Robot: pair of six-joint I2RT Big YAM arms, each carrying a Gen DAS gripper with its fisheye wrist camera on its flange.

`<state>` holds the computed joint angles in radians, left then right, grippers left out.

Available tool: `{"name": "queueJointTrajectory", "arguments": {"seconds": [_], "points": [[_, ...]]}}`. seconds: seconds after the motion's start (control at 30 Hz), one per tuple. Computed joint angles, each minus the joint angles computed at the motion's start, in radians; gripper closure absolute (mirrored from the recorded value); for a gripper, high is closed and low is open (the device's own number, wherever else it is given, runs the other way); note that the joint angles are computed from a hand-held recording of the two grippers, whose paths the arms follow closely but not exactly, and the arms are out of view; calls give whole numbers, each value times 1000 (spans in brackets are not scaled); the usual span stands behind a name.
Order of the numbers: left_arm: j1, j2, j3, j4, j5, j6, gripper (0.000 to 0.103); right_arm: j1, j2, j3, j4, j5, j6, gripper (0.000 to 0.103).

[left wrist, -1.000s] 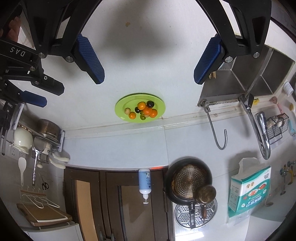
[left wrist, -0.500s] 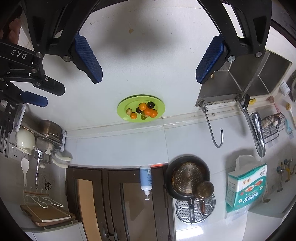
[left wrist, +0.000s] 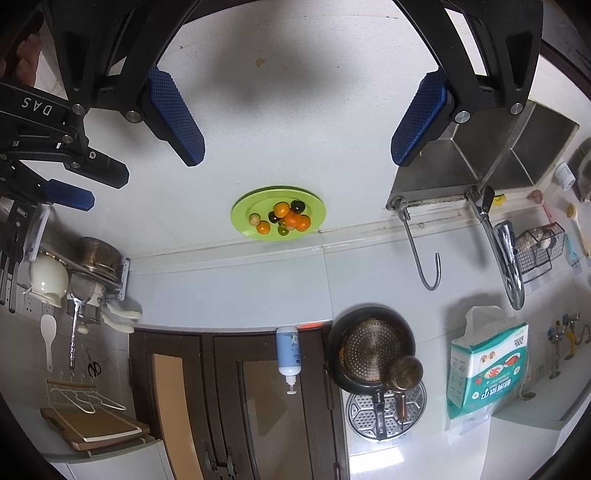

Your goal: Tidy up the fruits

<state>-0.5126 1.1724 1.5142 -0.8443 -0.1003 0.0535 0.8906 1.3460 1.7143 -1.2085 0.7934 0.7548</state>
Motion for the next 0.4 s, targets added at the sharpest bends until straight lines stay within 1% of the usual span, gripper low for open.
{"name": "queueJointTrajectory", "arguments": {"seconds": [0.4], "points": [[-4, 11, 10, 0, -24, -5, 0, 3, 2, 2, -2, 0, 7, 40]]}}
